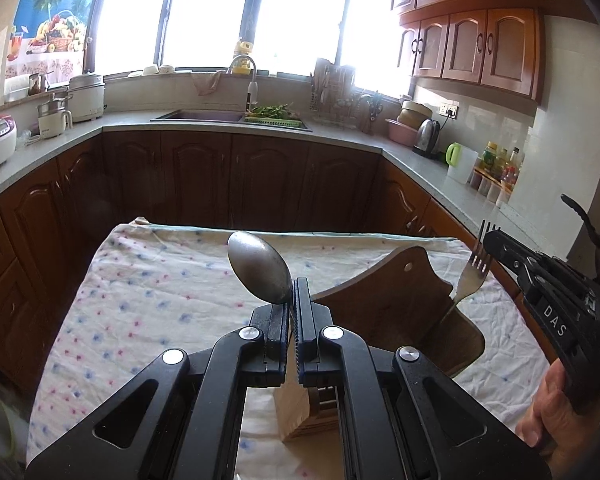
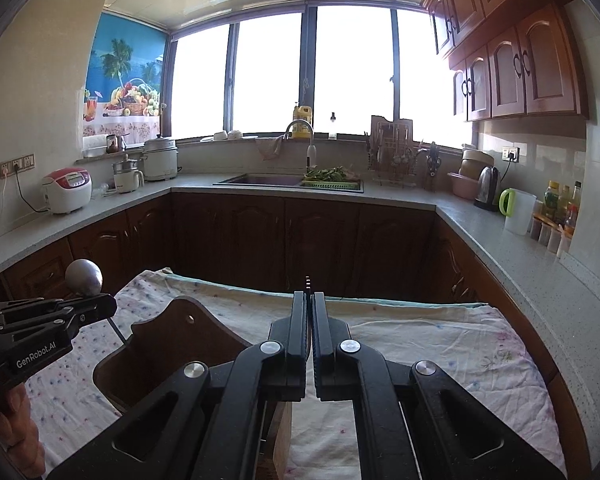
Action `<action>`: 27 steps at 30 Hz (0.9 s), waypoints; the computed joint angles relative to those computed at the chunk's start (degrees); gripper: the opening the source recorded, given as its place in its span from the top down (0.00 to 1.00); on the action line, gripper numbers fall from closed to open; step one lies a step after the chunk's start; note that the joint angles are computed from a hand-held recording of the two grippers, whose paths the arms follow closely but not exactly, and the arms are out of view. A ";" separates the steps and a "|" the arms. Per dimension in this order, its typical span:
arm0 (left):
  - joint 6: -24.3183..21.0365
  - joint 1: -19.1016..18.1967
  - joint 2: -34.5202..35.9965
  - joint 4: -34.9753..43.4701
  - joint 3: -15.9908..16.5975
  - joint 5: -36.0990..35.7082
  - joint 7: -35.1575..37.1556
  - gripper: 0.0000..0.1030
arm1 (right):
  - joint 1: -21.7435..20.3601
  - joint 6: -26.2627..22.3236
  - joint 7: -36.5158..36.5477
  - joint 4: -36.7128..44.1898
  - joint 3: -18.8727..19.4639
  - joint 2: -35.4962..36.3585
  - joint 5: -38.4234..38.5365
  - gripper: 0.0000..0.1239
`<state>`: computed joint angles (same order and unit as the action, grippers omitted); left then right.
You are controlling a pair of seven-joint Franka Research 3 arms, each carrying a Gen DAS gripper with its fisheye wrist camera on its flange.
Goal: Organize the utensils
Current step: 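Lift the spoon and fork and carry both over the wooden utensil holder, then lower the spoon into the holder and open the left tool while the right releases the fork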
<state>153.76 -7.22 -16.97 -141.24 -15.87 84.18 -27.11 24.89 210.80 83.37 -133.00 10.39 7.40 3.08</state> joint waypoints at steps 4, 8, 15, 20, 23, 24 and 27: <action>-0.18 -0.40 1.80 0.76 -0.32 0.83 0.32 0.98 | -1.40 -0.57 2.46 -0.27 0.58 1.02 -3.83 0.98; -1.59 -1.22 2.66 1.10 -0.41 1.00 0.56 0.97 | -3.79 -0.51 7.70 -0.48 1.21 1.26 -9.64 0.98; -2.00 -1.88 2.67 1.09 -0.06 0.51 1.50 0.97 | -6.09 -1.69 14.70 0.40 1.55 1.26 -16.70 0.98; -1.47 -1.82 2.47 0.94 0.15 0.44 1.33 0.96 | -8.28 -2.44 20.58 1.21 2.16 1.42 -22.43 0.97; -1.19 -1.77 2.06 0.64 0.12 0.38 1.04 0.89 | -9.16 -2.48 23.71 1.32 2.40 1.32 -25.05 0.96; -1.29 -1.77 1.85 0.48 0.06 0.27 1.02 0.83 | -9.16 -2.42 24.24 1.25 2.33 1.26 -25.33 0.96; -2.37 -1.95 0.88 -0.16 -0.51 -0.02 0.61 0.68 | -8.54 -1.77 24.30 0.64 1.70 0.79 -23.96 0.89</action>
